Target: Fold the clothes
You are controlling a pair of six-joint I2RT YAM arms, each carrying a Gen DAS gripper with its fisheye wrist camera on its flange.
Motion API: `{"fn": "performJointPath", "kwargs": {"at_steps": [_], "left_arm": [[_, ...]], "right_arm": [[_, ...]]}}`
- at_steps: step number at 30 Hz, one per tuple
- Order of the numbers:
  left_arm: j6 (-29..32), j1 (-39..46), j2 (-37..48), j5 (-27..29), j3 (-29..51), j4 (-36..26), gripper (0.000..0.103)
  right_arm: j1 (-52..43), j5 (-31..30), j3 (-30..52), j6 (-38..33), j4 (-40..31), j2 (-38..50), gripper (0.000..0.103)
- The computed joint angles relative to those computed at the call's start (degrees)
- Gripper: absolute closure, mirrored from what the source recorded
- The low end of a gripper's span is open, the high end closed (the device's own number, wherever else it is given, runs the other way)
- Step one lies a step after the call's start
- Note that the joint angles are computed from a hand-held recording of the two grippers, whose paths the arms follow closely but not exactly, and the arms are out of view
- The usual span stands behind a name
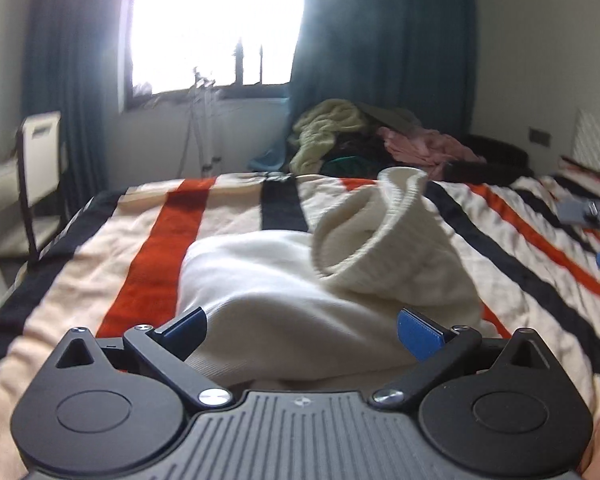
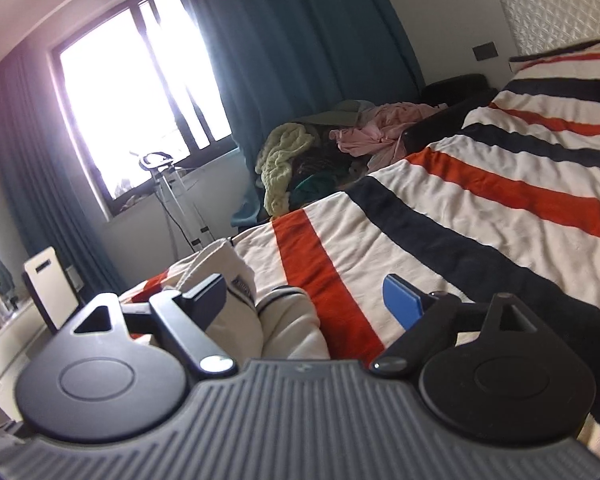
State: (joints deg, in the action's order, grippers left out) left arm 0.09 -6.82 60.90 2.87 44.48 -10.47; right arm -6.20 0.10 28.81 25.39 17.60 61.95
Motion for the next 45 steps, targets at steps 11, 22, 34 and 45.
{"fn": "performJointPath", "kwargs": {"at_steps": [11,22,34,45], "left_arm": [[-0.4,9.9,-1.3,3.0,1.8,-2.7,0.001],[2.3,16.2,3.6,5.9,6.0,-3.1,0.002],[3.4,14.5,5.6,6.3,6.3,-4.3,0.002],[5.3,12.2,6.6,5.0,4.9,-3.9,0.002]], "right_arm": [[11.3,1.6,4.1,-9.4,-1.3,7.5,0.016],[19.4,10.6,18.7,-18.5,-3.0,28.8,0.018],[17.6,14.4,16.3,-18.4,8.7,30.8,0.075],[4.6,0.4,10.1,16.3,10.0,29.6,0.078]]}}
